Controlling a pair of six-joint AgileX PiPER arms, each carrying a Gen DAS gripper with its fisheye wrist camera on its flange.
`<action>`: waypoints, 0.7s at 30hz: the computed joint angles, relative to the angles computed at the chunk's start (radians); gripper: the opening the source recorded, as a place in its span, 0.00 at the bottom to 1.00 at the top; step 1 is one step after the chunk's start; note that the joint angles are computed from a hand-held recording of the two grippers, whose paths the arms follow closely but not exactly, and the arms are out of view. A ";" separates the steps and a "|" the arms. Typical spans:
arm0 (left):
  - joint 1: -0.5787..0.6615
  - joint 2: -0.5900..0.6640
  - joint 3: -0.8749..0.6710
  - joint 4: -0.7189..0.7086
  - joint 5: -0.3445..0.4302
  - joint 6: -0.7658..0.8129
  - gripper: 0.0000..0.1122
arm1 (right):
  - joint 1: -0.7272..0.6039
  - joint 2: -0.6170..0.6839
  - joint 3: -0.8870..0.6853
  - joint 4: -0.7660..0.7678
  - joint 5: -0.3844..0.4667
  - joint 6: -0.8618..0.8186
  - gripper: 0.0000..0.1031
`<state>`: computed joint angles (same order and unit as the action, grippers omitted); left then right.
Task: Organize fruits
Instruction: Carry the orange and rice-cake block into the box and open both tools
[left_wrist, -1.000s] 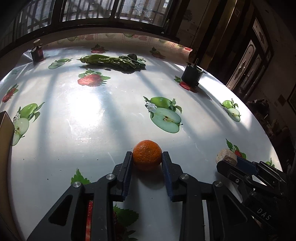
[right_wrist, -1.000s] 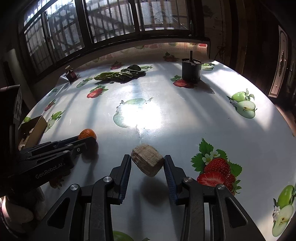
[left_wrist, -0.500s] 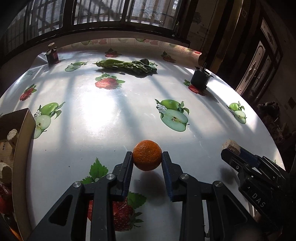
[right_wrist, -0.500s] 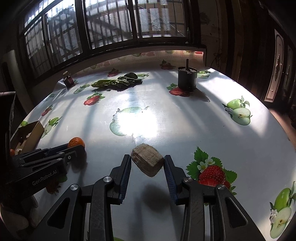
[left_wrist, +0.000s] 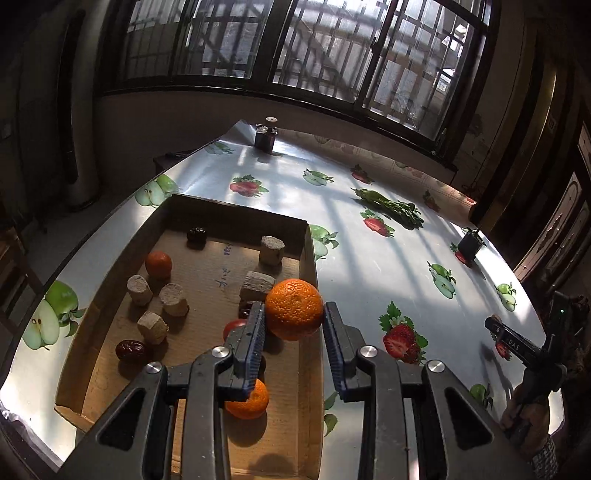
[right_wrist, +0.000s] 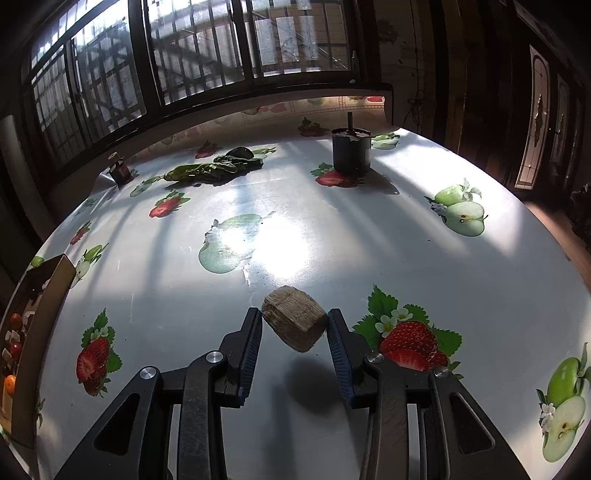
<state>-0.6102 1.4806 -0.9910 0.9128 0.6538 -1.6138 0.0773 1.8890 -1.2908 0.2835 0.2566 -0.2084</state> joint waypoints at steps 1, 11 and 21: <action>0.007 -0.030 0.030 0.005 0.026 -0.009 0.27 | 0.008 -0.014 0.007 0.026 0.007 -0.023 0.38; 0.102 -0.117 0.209 0.024 0.023 -0.029 0.27 | 0.252 -0.132 0.027 0.255 0.133 -0.227 0.38; 0.160 -0.068 0.243 -0.025 -0.088 0.046 0.27 | 0.554 -0.031 -0.107 0.089 0.178 -0.091 0.38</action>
<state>-0.4500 1.4122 -0.7478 0.8879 0.5657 -1.5675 0.6310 1.8579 -1.3978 0.3727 0.4348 -0.2993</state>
